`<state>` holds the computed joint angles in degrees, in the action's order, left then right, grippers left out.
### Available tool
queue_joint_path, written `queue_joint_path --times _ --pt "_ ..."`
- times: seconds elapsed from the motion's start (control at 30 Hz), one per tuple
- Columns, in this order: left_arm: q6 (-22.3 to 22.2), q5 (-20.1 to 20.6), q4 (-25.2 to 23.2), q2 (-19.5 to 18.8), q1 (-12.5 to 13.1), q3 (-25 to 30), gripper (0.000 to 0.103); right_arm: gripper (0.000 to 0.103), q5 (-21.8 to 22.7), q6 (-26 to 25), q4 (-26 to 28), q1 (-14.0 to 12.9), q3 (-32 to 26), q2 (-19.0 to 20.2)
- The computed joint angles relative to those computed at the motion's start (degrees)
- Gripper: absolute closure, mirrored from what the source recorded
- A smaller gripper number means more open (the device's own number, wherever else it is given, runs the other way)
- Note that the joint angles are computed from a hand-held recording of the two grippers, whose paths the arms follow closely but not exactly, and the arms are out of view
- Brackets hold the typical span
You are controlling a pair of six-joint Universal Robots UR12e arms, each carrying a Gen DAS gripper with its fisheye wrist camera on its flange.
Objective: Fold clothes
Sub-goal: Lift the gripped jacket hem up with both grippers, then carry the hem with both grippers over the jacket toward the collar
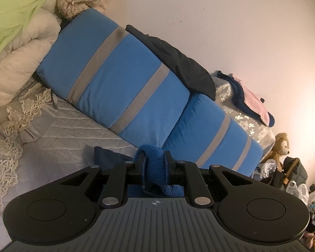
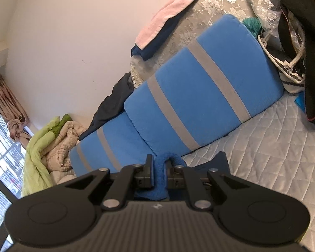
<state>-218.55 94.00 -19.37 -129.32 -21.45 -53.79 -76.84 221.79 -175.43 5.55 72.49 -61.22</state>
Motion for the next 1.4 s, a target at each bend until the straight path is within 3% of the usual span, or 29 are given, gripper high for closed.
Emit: queue_joint_path --times 0.2,0.4,0.67,1.0,1.4 --pt "-1.1 0.0 -2.6 -2.9 0.6 4.6 0.087 0.094 -0.8 -0.2 1.1 0.0 -2.7 2.0" --pt "1.5 1.9 -6.7 -6.7 0.5 11.6 0.087 0.094 -3.1 -1.6 4.9 0.2 -7.2 4.5" --pt "6.3 5.1 -13.0 -12.1 0.1 20.9 0.087 0.094 -9.8 -12.3 13.2 1.4 -14.3 8.2" --pt "3.3 5.5 -18.8 -16.0 0.8 25.8 0.087 0.094 -10.2 -12.9 16.7 1.3 -17.9 11.6" --pt "3.4 5.4 -24.2 -19.4 1.1 31.2 0.087 0.094 -9.5 -12.7 21.0 0.9 -21.0 14.6"
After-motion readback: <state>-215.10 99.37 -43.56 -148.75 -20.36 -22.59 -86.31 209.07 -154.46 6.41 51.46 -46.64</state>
